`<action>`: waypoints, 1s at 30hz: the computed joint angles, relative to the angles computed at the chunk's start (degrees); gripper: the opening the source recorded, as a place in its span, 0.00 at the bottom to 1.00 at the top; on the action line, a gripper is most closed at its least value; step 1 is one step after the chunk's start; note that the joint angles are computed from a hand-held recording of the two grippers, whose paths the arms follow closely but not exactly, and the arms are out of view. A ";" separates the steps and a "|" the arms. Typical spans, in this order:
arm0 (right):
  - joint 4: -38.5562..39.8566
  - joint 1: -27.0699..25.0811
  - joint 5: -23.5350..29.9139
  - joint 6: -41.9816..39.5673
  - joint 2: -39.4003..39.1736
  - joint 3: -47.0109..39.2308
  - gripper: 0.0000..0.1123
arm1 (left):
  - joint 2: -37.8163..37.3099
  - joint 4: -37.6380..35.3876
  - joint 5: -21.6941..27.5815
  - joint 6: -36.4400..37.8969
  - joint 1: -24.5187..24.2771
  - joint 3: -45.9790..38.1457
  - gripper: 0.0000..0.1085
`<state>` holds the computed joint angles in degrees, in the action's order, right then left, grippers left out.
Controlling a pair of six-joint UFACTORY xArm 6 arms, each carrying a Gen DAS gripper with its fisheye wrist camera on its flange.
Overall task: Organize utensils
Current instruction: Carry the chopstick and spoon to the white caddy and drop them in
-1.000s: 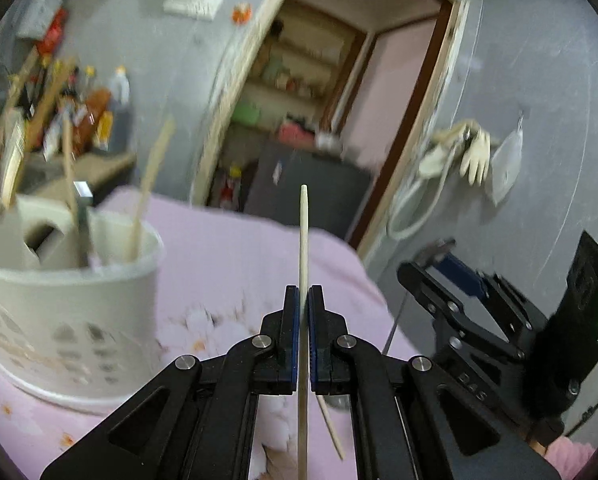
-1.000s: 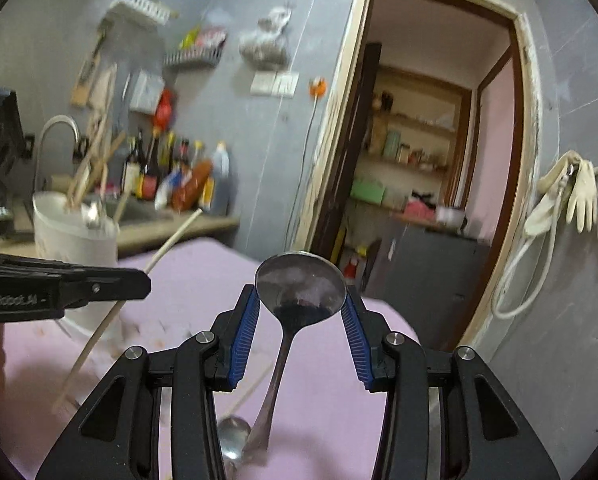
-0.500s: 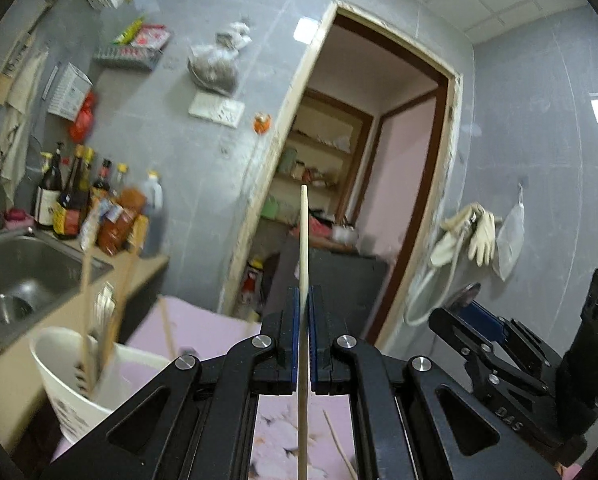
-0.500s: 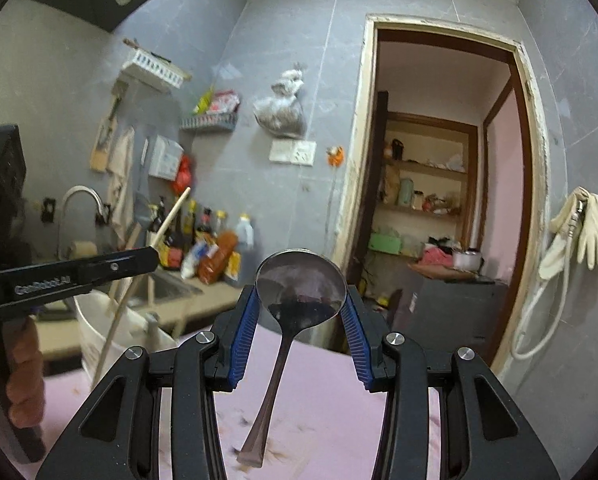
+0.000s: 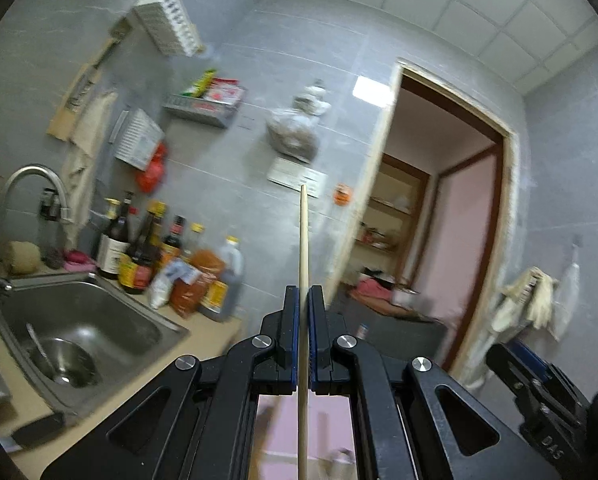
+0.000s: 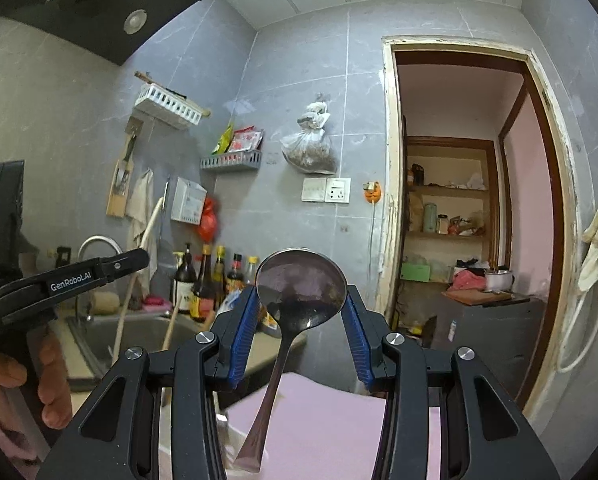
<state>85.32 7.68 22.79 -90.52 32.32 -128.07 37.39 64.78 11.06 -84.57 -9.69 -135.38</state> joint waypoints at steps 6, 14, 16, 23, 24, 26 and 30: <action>-4.99 2.01 -2.46 6.90 6.11 -7.07 0.36 | 1.83 -3.36 1.71 2.36 2.39 -1.13 0.02; -14.55 2.49 -2.71 16.07 10.82 -10.30 0.36 | 8.14 -12.30 4.47 7.24 2.39 -7.78 0.02; -15.61 2.42 -2.41 17.16 10.84 -9.69 0.36 | 8.81 -12.57 4.81 7.24 2.14 -8.32 0.02; -18.02 2.11 -0.65 17.69 9.05 -5.65 0.36 | 4.85 -4.29 3.92 0.36 1.13 -0.22 0.02; -18.26 2.07 -0.43 17.76 8.77 -5.08 0.36 | 4.33 -4.10 3.76 0.10 0.96 1.00 0.02; -18.99 1.95 -0.05 18.19 8.22 -3.87 0.36 | 3.39 -2.85 3.74 -1.11 0.63 2.94 0.02; -20.25 1.69 0.82 19.21 7.17 -1.64 0.36 | 1.54 -0.87 3.27 -2.43 0.08 6.31 0.02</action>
<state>65.07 9.37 23.61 -71.31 39.49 -129.71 38.93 63.91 14.33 -87.00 -9.62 -129.06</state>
